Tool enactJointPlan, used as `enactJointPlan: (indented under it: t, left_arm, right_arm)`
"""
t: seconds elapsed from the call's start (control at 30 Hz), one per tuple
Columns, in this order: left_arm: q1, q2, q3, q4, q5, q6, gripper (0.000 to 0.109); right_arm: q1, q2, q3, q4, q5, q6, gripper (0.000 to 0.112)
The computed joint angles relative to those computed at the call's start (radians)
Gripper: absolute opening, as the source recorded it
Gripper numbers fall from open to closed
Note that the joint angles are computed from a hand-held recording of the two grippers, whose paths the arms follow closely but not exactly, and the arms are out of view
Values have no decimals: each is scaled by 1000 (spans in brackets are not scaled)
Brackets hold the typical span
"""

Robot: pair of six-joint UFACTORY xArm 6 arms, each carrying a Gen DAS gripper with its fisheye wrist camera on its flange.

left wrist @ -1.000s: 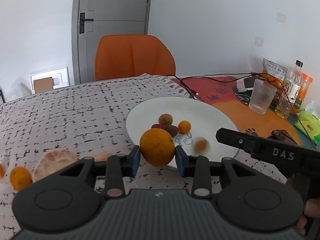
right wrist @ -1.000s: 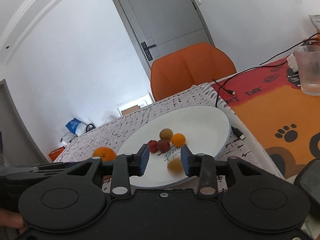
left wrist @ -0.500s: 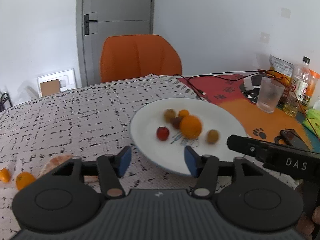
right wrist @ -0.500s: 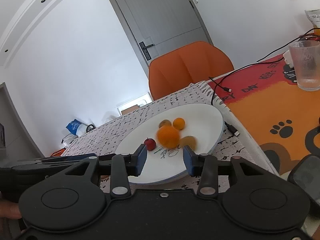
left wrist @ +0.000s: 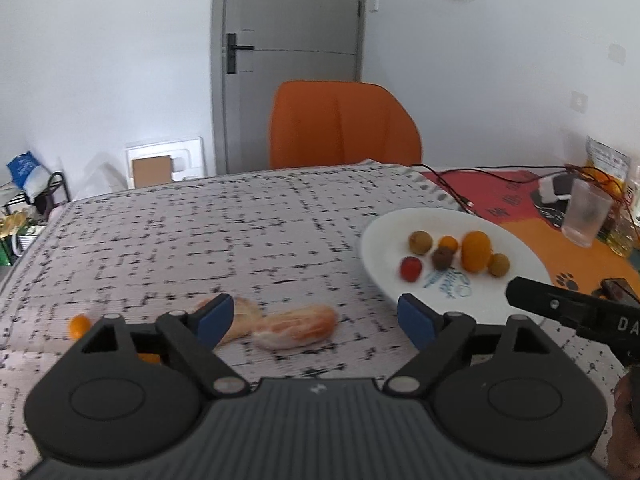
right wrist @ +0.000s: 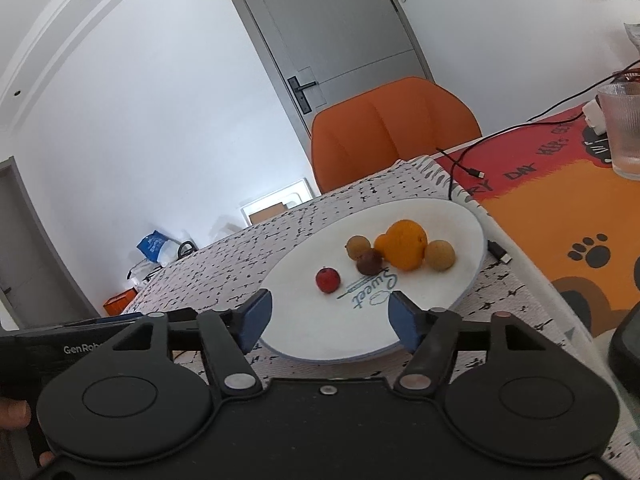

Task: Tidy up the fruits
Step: 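Move both open tools back to the remaining fruit on the table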

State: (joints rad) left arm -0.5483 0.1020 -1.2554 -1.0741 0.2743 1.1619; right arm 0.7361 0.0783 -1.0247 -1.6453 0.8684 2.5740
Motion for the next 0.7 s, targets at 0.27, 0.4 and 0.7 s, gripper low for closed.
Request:
enactJointPlan:
  t: [0.27,0.4,0.7]
  left_arm:
    - [46,-24,15,-68,0,52,95]
    - [68,-31,19,-124,-10,119,96]
    - [136,-17,9,-135,-21,93,98]
  right_arm:
    - [10,41,-64,23,-6,-60,83]
    - [16,64,-99,33,-9,-91,94]
    - [17,124,-183,48,-29,-145,103]
